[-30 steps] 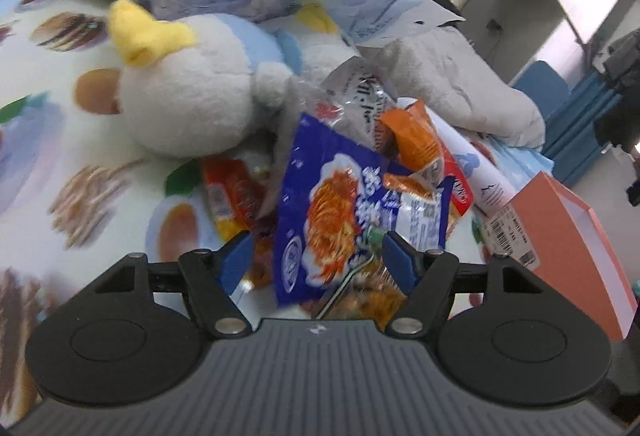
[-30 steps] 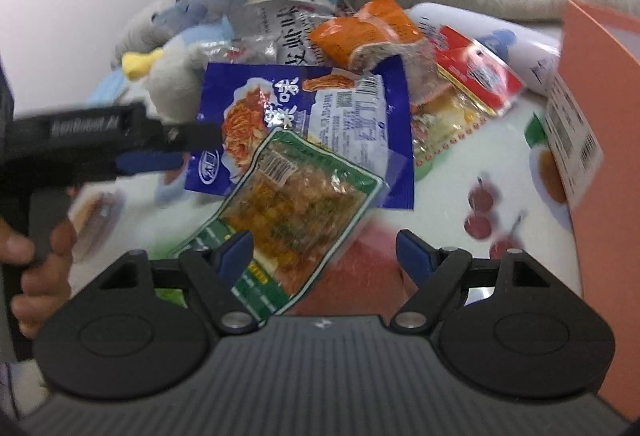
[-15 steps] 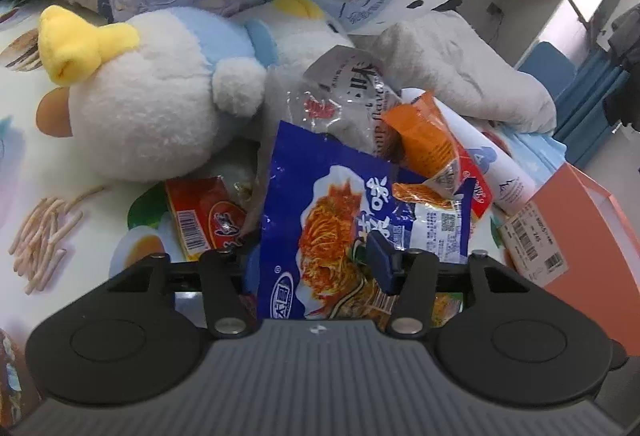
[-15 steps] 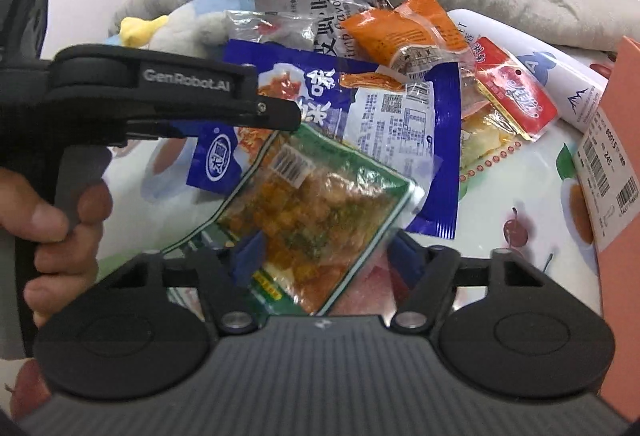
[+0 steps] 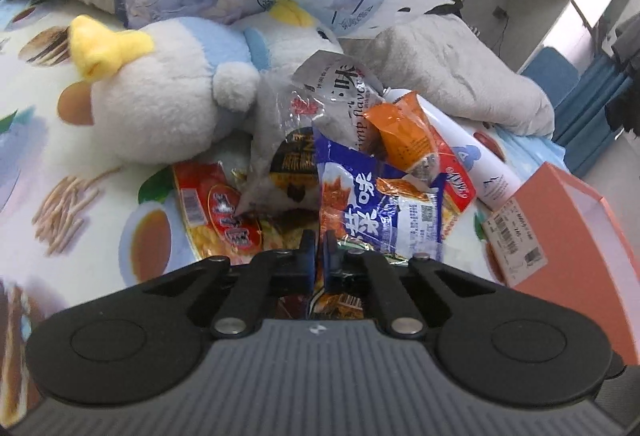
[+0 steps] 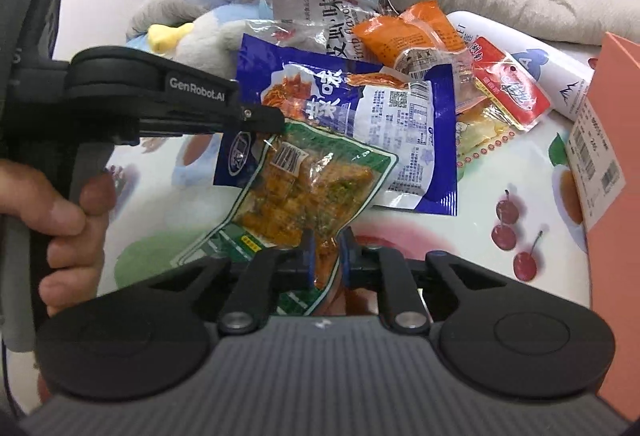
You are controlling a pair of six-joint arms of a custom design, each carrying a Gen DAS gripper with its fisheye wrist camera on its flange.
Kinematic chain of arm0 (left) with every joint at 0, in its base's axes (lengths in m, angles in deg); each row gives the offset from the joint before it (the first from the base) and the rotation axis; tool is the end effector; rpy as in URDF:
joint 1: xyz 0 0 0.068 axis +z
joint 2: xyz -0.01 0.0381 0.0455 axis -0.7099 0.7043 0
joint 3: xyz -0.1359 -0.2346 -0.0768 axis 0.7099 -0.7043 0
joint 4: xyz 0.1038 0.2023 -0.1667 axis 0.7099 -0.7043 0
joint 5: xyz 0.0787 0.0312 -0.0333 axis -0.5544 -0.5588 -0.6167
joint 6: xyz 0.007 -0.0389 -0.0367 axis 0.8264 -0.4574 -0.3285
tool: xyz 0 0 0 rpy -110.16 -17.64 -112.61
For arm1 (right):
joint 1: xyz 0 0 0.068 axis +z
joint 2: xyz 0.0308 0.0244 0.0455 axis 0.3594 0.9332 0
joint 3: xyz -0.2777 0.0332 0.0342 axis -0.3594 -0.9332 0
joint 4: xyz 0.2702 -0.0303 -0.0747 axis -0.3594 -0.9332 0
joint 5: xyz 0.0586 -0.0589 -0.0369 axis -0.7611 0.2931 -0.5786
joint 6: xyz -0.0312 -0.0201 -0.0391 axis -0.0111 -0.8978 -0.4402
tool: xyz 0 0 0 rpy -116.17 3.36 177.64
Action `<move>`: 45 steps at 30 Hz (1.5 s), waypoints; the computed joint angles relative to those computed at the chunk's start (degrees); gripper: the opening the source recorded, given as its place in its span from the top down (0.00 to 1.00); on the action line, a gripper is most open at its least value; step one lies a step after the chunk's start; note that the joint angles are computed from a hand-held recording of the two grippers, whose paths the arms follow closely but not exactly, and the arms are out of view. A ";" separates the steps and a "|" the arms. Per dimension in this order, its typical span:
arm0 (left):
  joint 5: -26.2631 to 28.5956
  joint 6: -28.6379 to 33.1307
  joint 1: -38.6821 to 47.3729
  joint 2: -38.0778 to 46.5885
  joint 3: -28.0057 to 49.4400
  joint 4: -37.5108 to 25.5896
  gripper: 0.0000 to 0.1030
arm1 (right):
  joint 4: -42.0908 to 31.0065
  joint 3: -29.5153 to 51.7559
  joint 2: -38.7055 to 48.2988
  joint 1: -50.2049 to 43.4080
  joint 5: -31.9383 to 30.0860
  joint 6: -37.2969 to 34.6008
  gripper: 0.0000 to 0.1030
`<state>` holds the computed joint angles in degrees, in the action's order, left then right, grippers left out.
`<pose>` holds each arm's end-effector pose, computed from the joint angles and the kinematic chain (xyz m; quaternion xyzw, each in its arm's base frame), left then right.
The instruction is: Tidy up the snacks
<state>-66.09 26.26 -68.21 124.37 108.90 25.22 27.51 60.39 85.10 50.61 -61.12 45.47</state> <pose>0.3228 -0.1363 0.0812 -0.0842 0.9102 -0.1857 0.3604 0.2653 0.1531 0.1226 -0.1784 0.9276 0.1376 0.2979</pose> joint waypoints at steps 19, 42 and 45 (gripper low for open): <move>-13.91 -19.70 -18.40 -25.28 -18.26 -9.72 0.99 | -18.35 -12.96 -27.43 -1.76 1.13 0.41 0.88; -27.28 -50.83 -48.22 -34.02 -17.08 -40.08 0.98 | -38.65 -21.47 -55.17 -13.08 -6.03 -3.73 0.85; -26.13 -50.94 -48.49 -34.62 -16.19 -42.40 0.89 | -39.90 -22.02 -57.50 -15.12 -7.62 -4.61 0.82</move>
